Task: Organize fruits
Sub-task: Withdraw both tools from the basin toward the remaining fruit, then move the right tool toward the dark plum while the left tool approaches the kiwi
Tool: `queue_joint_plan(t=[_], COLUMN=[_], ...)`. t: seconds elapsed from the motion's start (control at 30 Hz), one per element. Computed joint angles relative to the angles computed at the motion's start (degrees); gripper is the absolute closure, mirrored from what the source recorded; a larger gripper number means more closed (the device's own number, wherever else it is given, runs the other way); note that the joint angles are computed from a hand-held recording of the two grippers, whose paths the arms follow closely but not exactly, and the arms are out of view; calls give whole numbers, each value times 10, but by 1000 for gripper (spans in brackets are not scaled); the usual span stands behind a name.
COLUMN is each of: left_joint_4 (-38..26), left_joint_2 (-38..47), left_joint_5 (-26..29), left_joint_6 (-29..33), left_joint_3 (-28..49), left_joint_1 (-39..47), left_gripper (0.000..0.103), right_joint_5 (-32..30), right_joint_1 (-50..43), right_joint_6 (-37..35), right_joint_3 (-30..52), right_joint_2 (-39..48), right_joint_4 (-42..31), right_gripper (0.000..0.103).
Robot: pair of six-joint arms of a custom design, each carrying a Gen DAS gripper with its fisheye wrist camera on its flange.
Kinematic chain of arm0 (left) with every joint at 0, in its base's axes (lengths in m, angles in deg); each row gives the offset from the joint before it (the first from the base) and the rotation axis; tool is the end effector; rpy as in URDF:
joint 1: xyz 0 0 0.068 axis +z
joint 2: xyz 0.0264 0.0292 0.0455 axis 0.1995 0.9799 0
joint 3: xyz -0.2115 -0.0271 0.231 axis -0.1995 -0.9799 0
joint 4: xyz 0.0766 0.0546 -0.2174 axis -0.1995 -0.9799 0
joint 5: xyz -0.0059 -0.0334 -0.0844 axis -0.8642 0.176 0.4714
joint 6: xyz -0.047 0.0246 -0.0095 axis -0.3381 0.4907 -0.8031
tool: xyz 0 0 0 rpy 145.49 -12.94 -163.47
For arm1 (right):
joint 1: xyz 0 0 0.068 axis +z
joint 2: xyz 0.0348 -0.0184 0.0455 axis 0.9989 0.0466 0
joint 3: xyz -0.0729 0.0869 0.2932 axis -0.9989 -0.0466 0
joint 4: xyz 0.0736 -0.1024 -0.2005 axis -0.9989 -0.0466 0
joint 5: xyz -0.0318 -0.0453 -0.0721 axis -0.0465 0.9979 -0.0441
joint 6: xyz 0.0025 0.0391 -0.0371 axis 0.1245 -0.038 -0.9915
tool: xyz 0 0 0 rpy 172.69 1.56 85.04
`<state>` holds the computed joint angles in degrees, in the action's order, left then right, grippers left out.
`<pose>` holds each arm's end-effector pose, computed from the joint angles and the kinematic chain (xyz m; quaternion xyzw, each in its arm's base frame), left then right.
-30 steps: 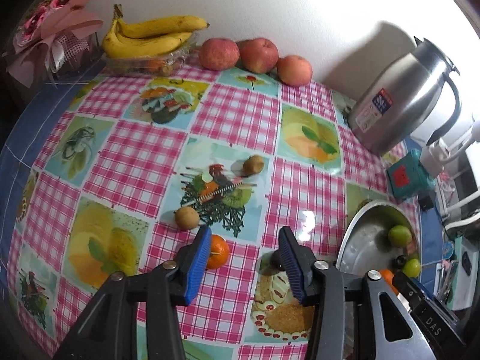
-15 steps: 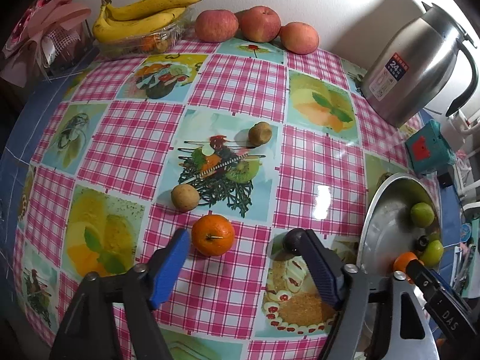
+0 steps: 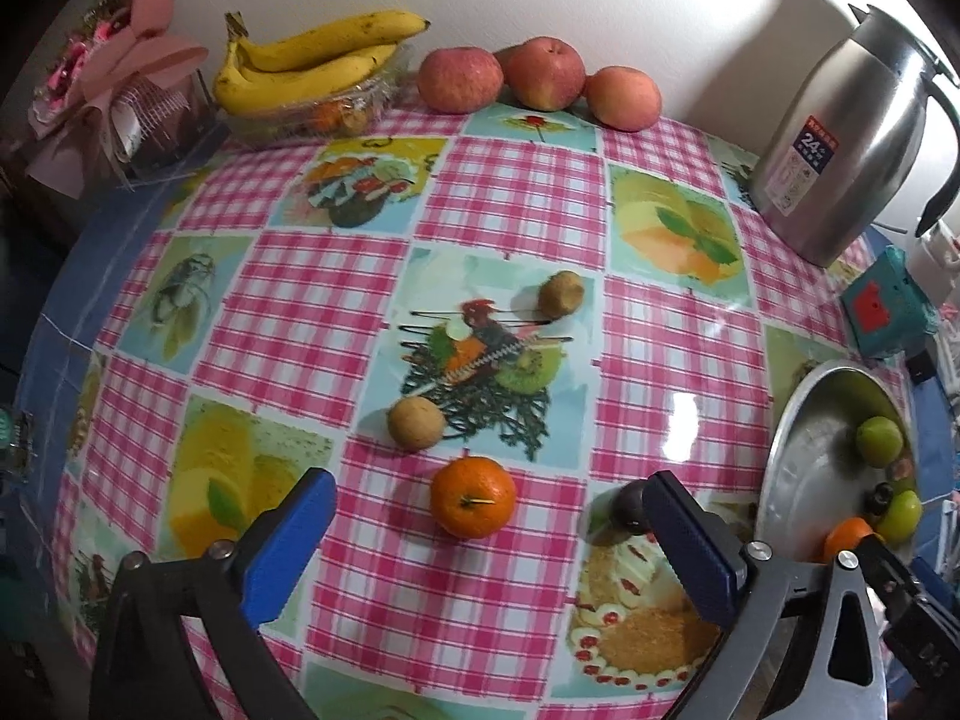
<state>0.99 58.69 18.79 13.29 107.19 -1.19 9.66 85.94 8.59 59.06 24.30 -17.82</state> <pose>0.3498 -0.0752 0.2081 -0.0452 0.9805 -0.0007 0.1913 0.2960 -0.0088 0.2101 0.1551 0.9731 -0.0005 0.1705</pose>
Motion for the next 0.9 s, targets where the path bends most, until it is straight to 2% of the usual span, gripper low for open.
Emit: queue_joint_plan(t=[0.33,0.57,0.9], left_joint_4=[0,32,41], left_joint_2=[-2,-21,-37], left_joint_5=[-9,-16,-2], left_joint_6=[16,39,60], left_joint_3=[-2,-19,-23], left_joint_1=[-2,2,55], left_gripper=[0,0,0], right_joint_5=[1,1,3], right_joint_1=[-3,-2,21], right_joint_6=[3,11,23], right_joint_3=[-6,-6,-2], right_joint_2=[-6,-7,-8], right_joint_4=[8,11,16], right_gripper=[3,3,3])
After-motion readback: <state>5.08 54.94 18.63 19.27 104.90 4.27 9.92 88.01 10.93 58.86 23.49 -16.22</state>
